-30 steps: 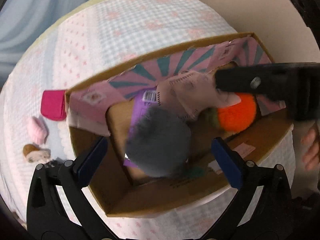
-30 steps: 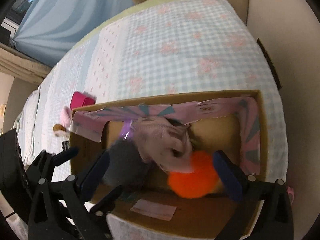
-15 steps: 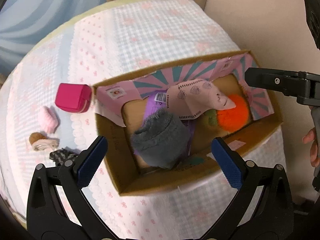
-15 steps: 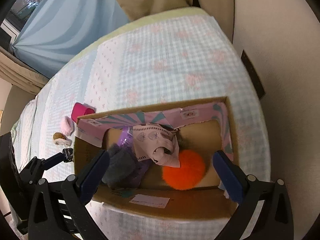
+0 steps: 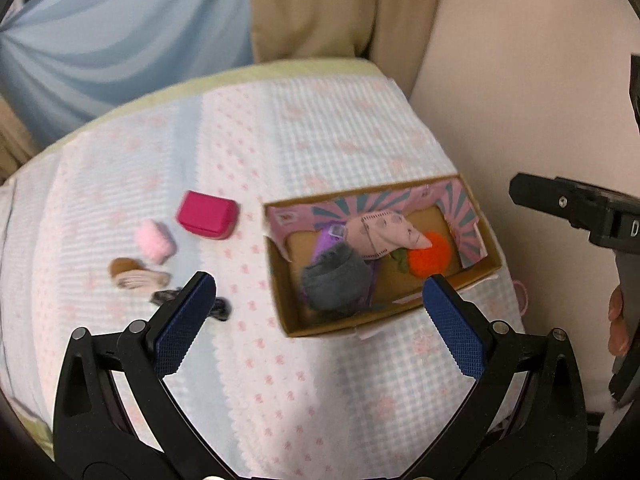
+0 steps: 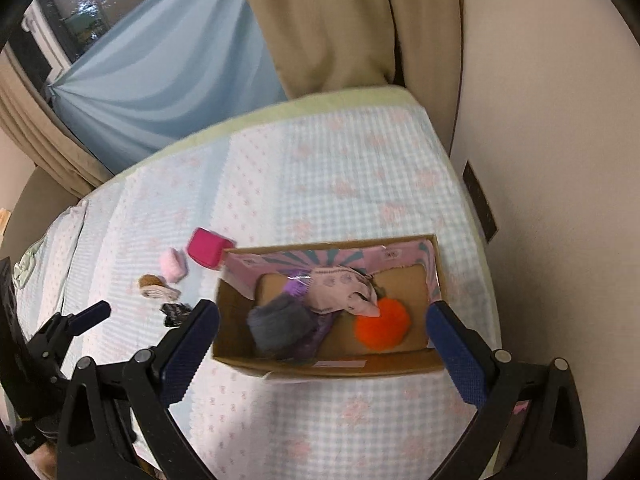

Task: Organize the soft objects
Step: 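Move both tools back toward the brown clip and black scrunchie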

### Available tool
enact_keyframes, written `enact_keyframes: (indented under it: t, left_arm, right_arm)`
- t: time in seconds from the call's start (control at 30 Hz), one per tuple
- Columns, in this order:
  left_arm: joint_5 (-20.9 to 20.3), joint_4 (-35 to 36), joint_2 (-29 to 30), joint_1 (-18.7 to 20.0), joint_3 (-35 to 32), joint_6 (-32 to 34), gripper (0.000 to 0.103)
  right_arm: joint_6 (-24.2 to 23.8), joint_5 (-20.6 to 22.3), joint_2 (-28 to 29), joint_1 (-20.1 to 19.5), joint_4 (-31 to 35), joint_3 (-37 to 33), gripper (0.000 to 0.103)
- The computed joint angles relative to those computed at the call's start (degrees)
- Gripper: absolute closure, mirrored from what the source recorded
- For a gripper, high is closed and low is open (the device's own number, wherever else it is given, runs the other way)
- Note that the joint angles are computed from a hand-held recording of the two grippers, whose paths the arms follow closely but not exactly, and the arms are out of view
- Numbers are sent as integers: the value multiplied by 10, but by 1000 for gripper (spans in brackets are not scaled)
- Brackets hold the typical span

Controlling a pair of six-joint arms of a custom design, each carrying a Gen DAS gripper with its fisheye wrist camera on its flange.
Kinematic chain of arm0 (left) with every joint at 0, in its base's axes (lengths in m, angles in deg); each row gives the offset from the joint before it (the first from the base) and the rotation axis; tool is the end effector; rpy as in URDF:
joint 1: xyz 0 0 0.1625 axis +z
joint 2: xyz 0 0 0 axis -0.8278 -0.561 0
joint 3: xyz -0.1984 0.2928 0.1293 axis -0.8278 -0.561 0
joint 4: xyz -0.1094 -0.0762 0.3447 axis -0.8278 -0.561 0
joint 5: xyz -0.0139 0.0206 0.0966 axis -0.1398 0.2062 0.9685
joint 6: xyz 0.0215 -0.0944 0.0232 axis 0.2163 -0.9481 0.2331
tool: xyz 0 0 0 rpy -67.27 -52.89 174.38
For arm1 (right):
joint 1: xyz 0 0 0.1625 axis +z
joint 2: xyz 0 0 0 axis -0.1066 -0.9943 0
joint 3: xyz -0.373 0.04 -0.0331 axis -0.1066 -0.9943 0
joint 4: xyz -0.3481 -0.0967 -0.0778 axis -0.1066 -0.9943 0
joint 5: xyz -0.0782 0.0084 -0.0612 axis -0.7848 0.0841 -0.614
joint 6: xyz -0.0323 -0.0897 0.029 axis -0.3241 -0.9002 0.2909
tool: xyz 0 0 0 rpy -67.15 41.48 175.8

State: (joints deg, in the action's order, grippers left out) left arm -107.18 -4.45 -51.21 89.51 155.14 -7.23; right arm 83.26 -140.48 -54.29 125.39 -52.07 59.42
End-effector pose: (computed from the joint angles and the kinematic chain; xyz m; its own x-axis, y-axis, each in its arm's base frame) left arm -0.3174 -0.4656 0.3416 -0.7313 -0.2047 -0.6506 0.2234 0.8294 -0.5121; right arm 0.4094 -0.5563 0.2698 -0.7762 -0.4044 0.4837 -0.5221 0.8424 -0.1336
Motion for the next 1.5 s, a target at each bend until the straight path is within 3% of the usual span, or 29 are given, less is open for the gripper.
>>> enact_keyframes:
  t: [0.23,0.53,0.7,0.9,1.07,1.23,1.5]
  left_arm:
    - [12,190,-76,-72,-30,-145,0]
    - [-9,416,-173,-138,-61,-313,0]
    - [-16,495,-215,-156,-77,-356,0]
    - [-20,536,-257,-155,-84,-357,0]
    - [-19,526,-308,-124,-70,-324,0]
    - [-12,465,-354,-54,-45,-248,0]
    - [-13,238,-381,107,25,-73,0]
  right_arm:
    - [16,-44,-17,78,-18,14,0]
    - [63,-54,-6,156,-28,32,0]
    - [84,-56,25,185,-35,18,0]
    - [99,-51,74,208,-47,-13,0]
    - [114,-46,121,219,-45,-42,0]
    - [126,-29,166,218,-31,-67,0]
    - [86,-3,228,198,1,-102,0]
